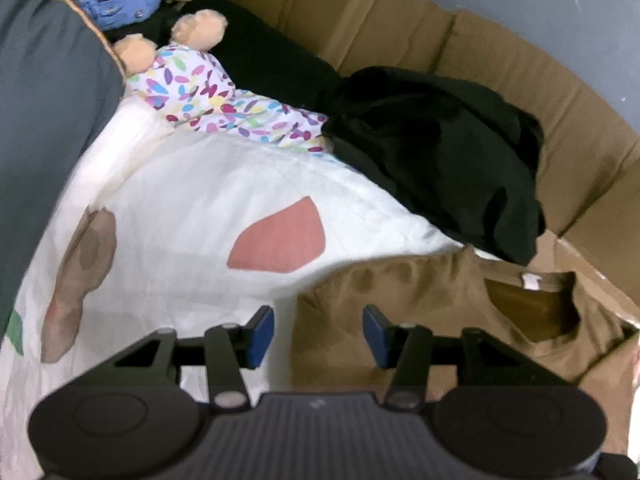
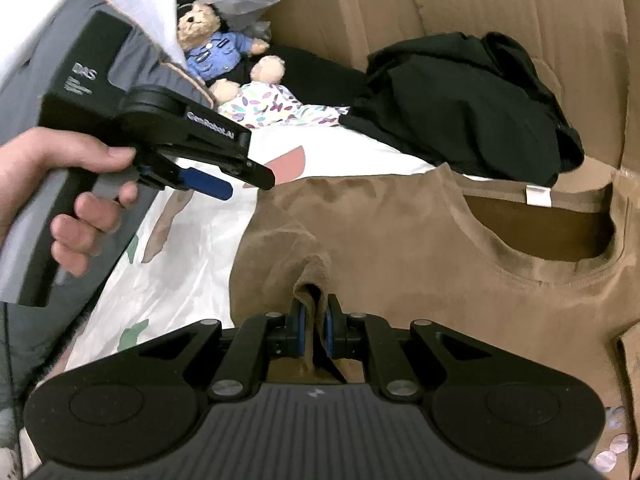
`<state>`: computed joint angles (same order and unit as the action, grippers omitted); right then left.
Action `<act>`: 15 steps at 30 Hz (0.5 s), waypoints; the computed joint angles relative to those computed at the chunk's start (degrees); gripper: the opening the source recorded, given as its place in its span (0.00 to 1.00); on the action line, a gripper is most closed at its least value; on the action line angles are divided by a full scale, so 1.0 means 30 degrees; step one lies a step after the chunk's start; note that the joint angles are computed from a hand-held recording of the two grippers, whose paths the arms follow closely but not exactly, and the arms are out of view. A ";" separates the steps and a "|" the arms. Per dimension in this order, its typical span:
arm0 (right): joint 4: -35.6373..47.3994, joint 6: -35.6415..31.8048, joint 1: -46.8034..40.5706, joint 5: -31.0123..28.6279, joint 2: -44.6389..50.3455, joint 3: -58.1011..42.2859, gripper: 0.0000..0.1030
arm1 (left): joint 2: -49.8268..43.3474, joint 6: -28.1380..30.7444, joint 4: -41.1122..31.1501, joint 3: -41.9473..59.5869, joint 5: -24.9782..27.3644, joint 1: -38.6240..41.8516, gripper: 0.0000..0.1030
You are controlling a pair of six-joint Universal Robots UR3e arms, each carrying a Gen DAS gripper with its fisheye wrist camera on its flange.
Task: Fold clothes
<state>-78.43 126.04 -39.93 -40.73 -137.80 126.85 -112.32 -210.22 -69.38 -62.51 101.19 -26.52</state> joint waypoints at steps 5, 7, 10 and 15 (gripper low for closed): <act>-0.0202 -0.0547 -0.0600 0.0195 0.1269 0.0099 0.10 | -0.1212 0.0559 -0.0939 0.1472 -0.0469 0.0516 0.29; -0.0539 -0.0513 -0.0736 0.0095 0.1614 0.0440 0.10 | -0.1826 0.0816 -0.1613 0.2366 -0.0341 0.0536 0.26; -0.0886 -0.0506 -0.0950 0.0020 0.2030 0.0914 0.03 | -0.2715 0.1039 -0.2752 0.3714 -0.0213 0.0595 0.11; -0.1669 -0.0178 -0.1141 -0.0014 0.2296 0.1488 0.03 | -0.3243 0.1198 -0.3166 0.4258 0.0576 0.0630 0.07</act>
